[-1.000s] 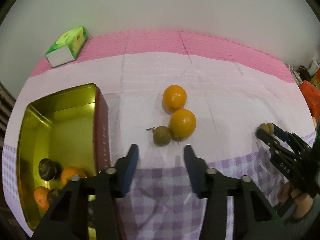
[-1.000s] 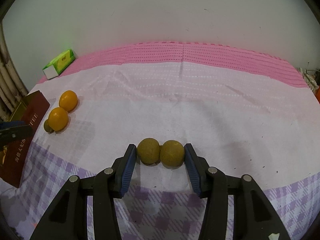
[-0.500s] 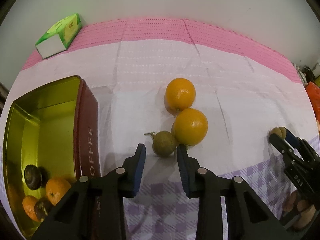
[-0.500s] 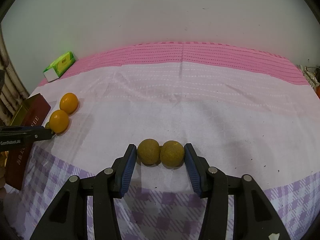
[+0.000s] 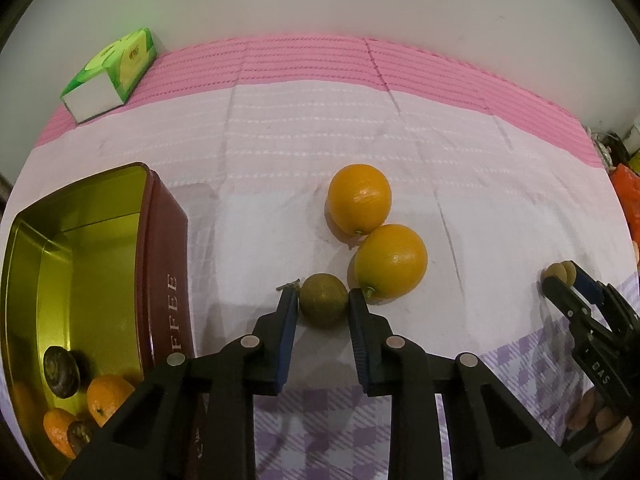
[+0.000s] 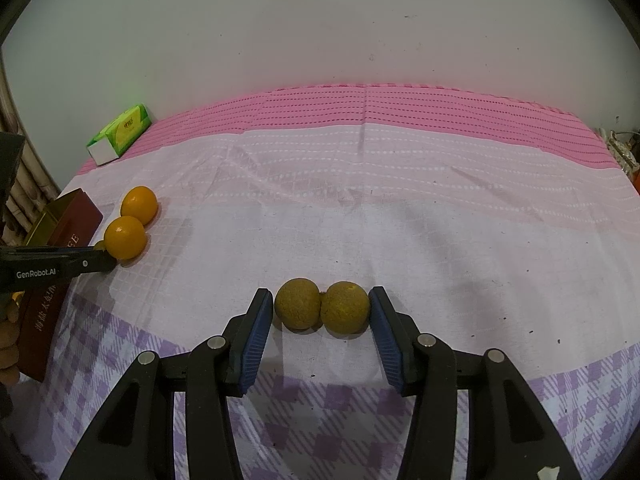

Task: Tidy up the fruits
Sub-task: 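Carry the green fruit toward the tin with the left tool while the right tool holds two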

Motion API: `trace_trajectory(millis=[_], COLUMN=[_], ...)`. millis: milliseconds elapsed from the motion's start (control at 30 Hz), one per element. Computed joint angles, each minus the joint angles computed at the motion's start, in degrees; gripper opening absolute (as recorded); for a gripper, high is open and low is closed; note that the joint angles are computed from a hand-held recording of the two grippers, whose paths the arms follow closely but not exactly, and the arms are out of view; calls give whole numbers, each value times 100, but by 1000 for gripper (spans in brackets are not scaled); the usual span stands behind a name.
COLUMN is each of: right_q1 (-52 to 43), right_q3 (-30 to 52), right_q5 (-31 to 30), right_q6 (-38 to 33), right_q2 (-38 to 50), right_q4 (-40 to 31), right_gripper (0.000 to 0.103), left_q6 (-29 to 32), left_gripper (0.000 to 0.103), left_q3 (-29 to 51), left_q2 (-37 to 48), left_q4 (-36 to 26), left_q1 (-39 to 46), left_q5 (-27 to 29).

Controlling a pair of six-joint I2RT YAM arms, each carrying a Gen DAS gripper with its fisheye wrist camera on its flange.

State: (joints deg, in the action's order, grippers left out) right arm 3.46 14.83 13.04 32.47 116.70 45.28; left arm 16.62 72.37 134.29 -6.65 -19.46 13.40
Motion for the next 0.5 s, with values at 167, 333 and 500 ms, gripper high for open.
trace_trajectory(millis=[167, 333, 500], right_q1=[-13, 2, 36], right_q3=[-4, 15, 47], right_q5=[-9, 14, 49], right_q6=[-11, -9, 9], right_q2=[-4, -39, -60], right_q4=[2, -72, -153], right_gripper=[49, 49, 49], left_q6=[75, 112, 182], left_gripper=[26, 26, 26], left_q3=[-253, -486, -806], left_q2=[-164, -358, -660], left_q4=[182, 247, 288], left_q1=[14, 41, 106], left_q5=[27, 119, 219])
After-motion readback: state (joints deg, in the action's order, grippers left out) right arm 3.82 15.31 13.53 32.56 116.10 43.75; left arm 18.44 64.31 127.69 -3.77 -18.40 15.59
